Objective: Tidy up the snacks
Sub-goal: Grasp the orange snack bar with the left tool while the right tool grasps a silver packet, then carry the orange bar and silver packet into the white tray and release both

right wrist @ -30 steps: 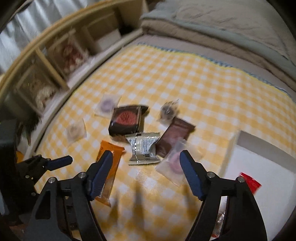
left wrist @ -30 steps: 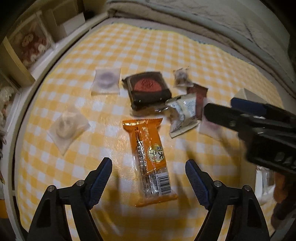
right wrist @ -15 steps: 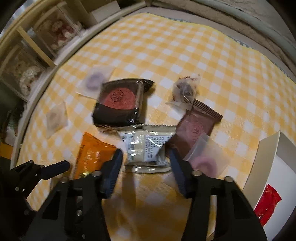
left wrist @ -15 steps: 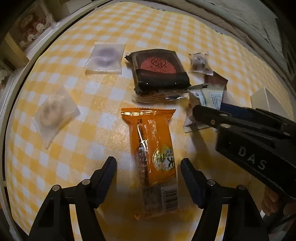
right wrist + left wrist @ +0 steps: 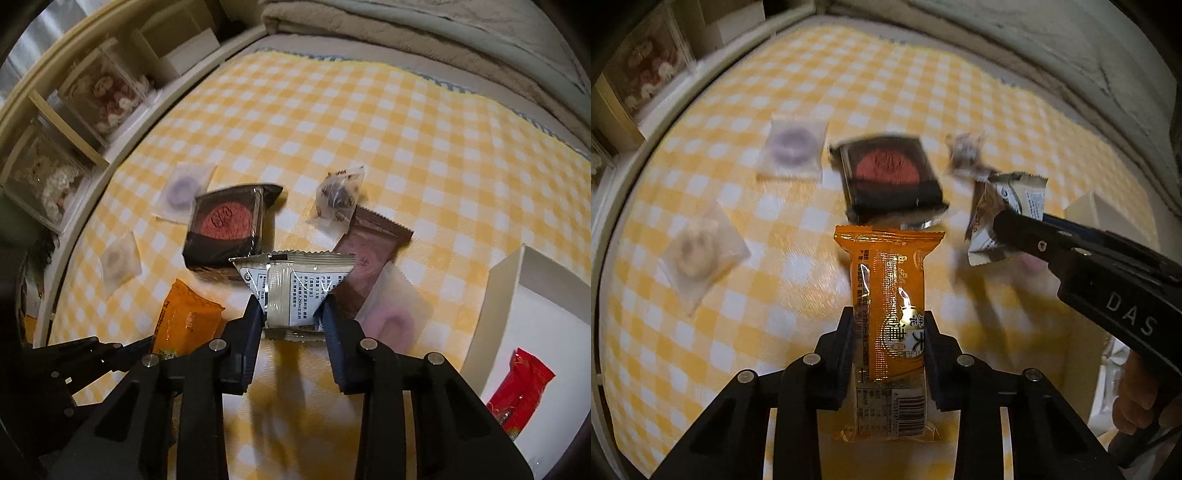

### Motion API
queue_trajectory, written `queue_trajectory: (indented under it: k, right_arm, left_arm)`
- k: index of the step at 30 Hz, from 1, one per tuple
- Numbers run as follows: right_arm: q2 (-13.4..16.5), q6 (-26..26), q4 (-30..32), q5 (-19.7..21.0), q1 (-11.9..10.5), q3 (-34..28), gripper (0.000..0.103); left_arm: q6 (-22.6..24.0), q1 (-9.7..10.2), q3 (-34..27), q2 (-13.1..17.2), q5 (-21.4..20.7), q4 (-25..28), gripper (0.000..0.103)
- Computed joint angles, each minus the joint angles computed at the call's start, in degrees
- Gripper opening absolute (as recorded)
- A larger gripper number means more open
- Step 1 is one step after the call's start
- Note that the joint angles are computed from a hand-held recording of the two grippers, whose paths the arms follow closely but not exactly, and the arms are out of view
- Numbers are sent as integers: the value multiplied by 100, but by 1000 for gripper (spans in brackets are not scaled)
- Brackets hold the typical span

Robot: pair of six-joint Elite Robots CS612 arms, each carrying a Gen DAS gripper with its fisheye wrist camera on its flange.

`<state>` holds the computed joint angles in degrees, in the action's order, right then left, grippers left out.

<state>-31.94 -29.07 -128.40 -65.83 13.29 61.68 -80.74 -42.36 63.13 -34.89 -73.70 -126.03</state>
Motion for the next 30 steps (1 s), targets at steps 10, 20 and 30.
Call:
queue_trajectory:
  k: [10,20,30]
  right_arm:
    - [-335,51,-519,137,-48,395,32]
    - [-688,211,-1134,135,-205,867,32]
    - [-1045,445,-1521,146,-545,1287,32]
  left_arm:
    - [-296,-195,336,-338,1037,2,33]
    - [-369,-387,486,-544,1511,-74,33]
    - [25,-583,327,-516,1904,-374,33]
